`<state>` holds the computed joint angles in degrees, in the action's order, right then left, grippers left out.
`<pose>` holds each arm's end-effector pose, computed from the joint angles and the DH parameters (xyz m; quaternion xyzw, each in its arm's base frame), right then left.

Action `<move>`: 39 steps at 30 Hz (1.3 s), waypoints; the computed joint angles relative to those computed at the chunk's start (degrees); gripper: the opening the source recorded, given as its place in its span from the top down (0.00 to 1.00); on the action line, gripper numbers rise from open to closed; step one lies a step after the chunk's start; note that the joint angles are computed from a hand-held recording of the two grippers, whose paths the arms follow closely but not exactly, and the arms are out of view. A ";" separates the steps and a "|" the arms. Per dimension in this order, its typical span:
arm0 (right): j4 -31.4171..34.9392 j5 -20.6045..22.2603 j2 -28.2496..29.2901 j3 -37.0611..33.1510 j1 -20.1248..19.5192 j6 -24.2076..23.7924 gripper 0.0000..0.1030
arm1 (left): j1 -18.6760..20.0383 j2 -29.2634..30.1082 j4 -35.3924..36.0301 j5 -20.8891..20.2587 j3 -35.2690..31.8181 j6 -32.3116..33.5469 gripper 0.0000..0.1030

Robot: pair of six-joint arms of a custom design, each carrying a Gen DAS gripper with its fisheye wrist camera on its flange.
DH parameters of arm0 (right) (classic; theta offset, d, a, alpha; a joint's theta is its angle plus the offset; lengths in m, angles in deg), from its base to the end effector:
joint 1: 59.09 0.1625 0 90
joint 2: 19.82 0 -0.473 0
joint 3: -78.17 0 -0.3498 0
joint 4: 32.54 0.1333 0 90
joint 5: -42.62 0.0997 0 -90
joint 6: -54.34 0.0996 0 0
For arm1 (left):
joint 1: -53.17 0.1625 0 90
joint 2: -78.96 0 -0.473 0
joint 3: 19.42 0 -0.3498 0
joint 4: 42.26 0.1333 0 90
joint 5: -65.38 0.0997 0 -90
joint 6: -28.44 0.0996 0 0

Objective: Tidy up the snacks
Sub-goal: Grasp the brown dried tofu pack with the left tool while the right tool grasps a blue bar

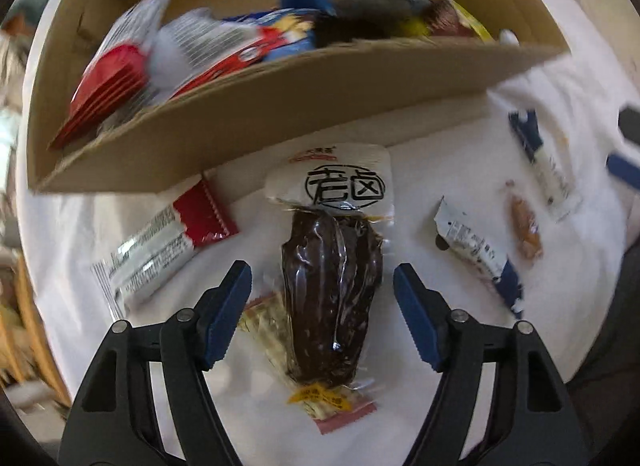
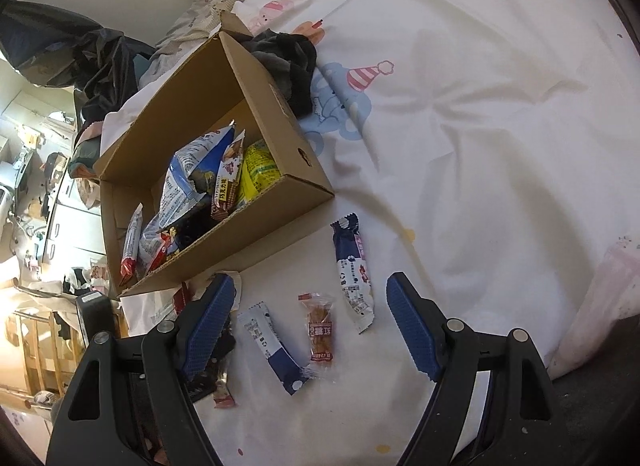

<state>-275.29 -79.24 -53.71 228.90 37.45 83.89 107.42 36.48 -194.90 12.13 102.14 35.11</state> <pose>0.1218 -0.3535 0.1041 -0.2654 -0.8795 0.3627 0.1564 -0.1287 -0.5089 0.0337 0.3818 0.8593 0.0530 0.3361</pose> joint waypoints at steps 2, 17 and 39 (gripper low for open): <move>0.21 -0.03 -0.05 -0.08 -0.07 0.10 0.21 | -0.46 0.72 0.19 0.23 0.13 0.93 0.27; 16.24 0.84 -3.88 -2.97 -4.04 3.03 0.37 | -0.11 -3.55 3.08 -4.40 0.30 -2.88 0.48; 15.67 -11.53 -5.28 -2.78 2.40 6.12 0.82 | 1.10 -11.70 2.53 -7.81 4.75 -10.68 0.48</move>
<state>-259.62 -90.77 -59.00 226.13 39.85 90.01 108.52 24.78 -192.37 4.32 106.89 24.42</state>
